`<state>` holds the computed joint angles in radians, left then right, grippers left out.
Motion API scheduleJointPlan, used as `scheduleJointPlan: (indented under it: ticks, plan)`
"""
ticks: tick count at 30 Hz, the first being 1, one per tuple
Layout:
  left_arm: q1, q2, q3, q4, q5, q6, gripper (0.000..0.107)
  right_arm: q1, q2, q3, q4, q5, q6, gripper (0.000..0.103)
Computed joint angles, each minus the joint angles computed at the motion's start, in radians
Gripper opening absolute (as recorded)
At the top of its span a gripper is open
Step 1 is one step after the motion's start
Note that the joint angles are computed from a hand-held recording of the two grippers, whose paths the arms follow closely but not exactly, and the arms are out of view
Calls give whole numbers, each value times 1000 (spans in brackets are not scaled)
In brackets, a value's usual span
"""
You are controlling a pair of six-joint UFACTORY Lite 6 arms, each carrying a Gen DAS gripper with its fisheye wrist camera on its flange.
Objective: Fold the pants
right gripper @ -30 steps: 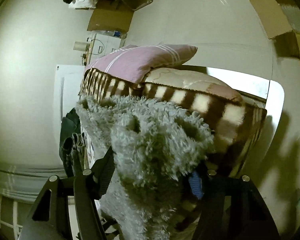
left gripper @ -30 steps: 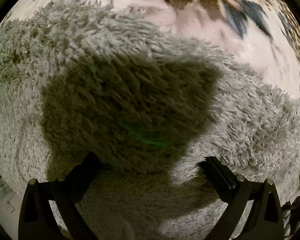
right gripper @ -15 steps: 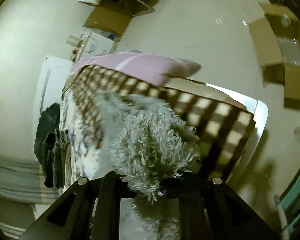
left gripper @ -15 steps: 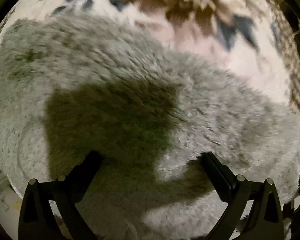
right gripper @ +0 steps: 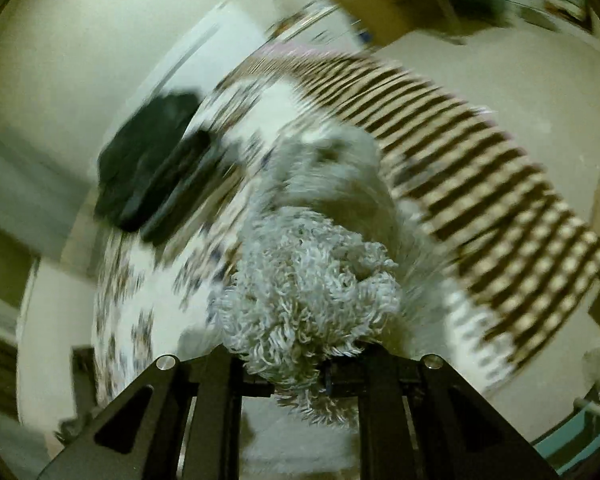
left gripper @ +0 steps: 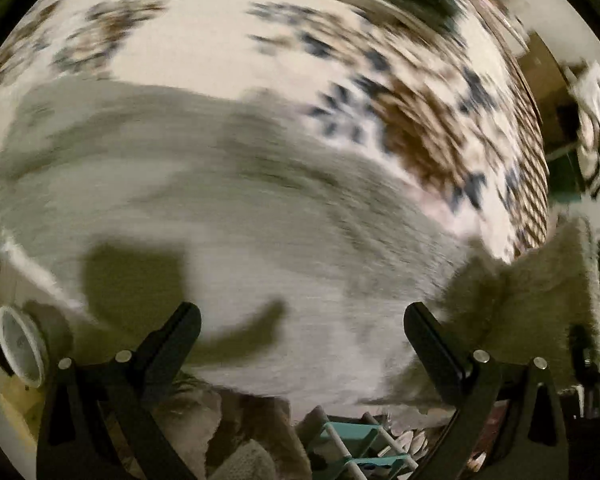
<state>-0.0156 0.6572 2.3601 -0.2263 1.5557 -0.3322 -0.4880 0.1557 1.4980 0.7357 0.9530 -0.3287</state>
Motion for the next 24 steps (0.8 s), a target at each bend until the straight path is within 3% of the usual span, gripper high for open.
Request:
scheduleJointPlan:
  ticks: [5, 9, 14, 16, 18, 19, 20, 24]
  plan:
    - [237, -55, -70, 43, 9, 115, 103, 437, -48, -141, -129, -186, 178, 16]
    - [399, -76, -145, 69, -15, 192, 103, 748, 30, -202, -239, -333, 338, 16]
    - [495, -51, -125, 60, -19, 243, 103, 931, 186, -189, -379, -404, 459, 19]
    - [489, -36, -119, 42, -25, 248, 103, 934, 251, -146, -377, -345, 443, 25]
    - [465, -18, -97, 7, -16, 252, 103, 885, 267, -132, -252, -262, 334, 46]
    - [451, -11, -85, -8, -14, 254, 103, 853, 237, -156, -183, -232, 278, 70]
    - [427, -1, -64, -23, -12, 257, 103, 818, 186, -197, -131, -210, 240, 89]
    - [312, 81, 89, -62, 24, 266, 103, 651, 13, -285, -83, -109, 202, 91]
